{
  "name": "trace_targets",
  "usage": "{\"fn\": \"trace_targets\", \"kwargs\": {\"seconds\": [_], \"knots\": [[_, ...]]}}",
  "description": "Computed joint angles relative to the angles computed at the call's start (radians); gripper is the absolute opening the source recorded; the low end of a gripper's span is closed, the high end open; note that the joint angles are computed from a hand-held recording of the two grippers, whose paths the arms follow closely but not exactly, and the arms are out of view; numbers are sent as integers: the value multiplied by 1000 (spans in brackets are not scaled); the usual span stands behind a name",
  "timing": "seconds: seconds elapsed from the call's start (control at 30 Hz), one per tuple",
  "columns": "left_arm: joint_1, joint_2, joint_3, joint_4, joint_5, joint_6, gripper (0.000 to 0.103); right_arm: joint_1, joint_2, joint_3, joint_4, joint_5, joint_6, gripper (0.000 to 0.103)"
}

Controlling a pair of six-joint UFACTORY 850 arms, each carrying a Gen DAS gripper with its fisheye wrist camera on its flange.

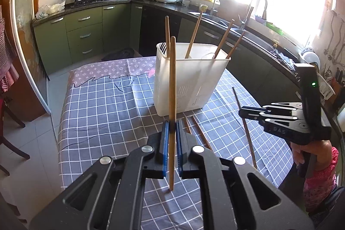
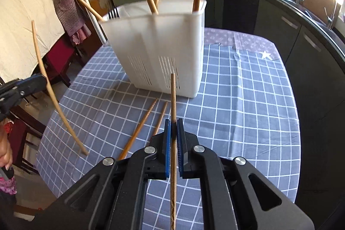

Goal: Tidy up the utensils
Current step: 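Carry both chopsticks over the white holder while both tools release them inside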

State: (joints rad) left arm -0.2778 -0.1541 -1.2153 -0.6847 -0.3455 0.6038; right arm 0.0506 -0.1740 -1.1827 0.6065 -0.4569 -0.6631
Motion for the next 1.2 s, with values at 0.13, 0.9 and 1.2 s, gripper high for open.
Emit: {"fn": "trace_targets", "kwargs": {"seconds": [0.13,0.9,1.2], "knots": [[-3,16,10,7,4,1,7,-16,86,54,123,5,-122,6],[-18,14,-19,45,1,-17,7,-43,174,100,298,-23,-300,6],[-17,1,-72,10,-11,15,7,-54,186,46,380,-37,-368,6]]}}
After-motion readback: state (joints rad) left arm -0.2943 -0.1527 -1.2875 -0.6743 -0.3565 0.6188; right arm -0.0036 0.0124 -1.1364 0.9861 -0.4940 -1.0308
